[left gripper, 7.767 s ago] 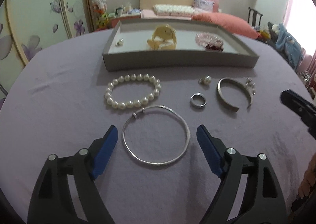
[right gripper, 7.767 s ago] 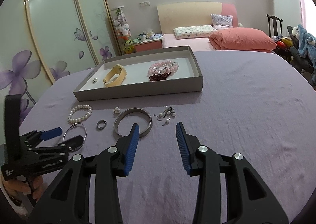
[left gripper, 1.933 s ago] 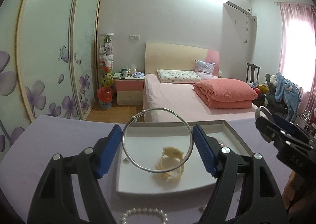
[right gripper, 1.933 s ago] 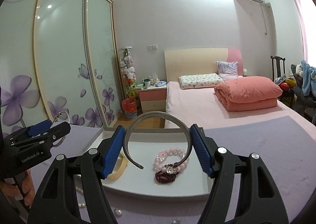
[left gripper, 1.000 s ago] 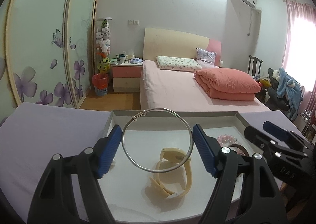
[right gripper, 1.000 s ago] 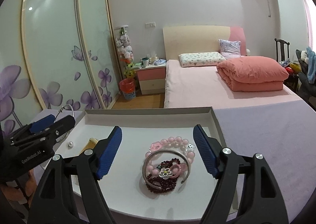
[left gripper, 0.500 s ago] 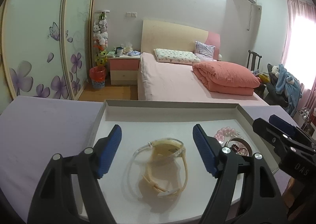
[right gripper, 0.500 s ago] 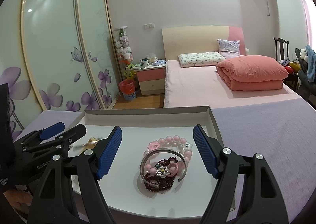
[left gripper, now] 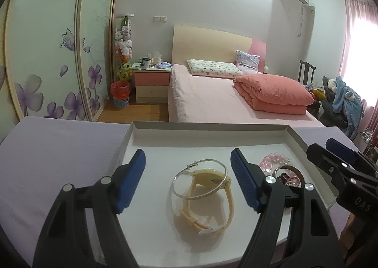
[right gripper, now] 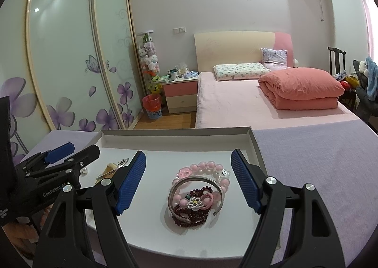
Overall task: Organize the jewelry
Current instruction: 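Move the left tool back to the bed and grasp the pearl bracelet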
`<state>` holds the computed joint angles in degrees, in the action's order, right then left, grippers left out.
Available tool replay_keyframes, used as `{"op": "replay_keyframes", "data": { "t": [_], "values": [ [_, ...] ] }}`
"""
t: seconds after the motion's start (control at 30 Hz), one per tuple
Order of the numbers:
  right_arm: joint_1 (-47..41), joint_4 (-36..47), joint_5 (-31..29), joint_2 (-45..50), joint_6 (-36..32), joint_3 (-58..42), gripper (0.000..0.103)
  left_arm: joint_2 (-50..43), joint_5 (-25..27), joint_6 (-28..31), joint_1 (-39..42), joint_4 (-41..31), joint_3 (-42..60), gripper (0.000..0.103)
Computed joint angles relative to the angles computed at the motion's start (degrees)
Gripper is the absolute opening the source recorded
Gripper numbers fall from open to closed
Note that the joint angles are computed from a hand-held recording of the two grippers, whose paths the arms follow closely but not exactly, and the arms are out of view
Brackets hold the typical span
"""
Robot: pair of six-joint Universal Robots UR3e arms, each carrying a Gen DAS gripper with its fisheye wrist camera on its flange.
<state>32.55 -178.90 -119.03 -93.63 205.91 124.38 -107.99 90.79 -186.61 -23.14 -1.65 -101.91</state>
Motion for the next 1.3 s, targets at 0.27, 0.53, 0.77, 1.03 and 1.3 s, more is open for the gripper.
{"op": "replay_keyframes", "data": {
  "t": [0.27, 0.53, 0.77, 1.03, 1.3],
  "values": [
    [5.5, 5.8, -4.1, -3.7, 2.9, 0.5, 0.075, 12.3, -1.6, 2.4, 2.2, 0.3, -11.9, 0.073],
    [14.0, 17.1, -9.1, -9.5, 11.7, 2.4, 0.075, 30.8, -4.5, 4.5, 6.0, -2.9, -28.6, 0.074],
    [23.5, 29.8, -14.1, -12.9, 23.1, 2.4, 0.075, 47.1, -7.0, 6.8, 10.1, -12.5, -37.9, 0.076],
    [32.0, 42.2, -18.2, -13.8, 36.4, 1.2, 0.075, 50.2, -6.0, 6.5, 9.6, -19.0, -39.5, 0.076],
    [33.6, 41.4, -19.1, -13.6, 38.6, 2.3, 0.075, 38.7, -1.8, 3.7, 7.2, -19.2, -34.2, 0.052]
  ]
}}
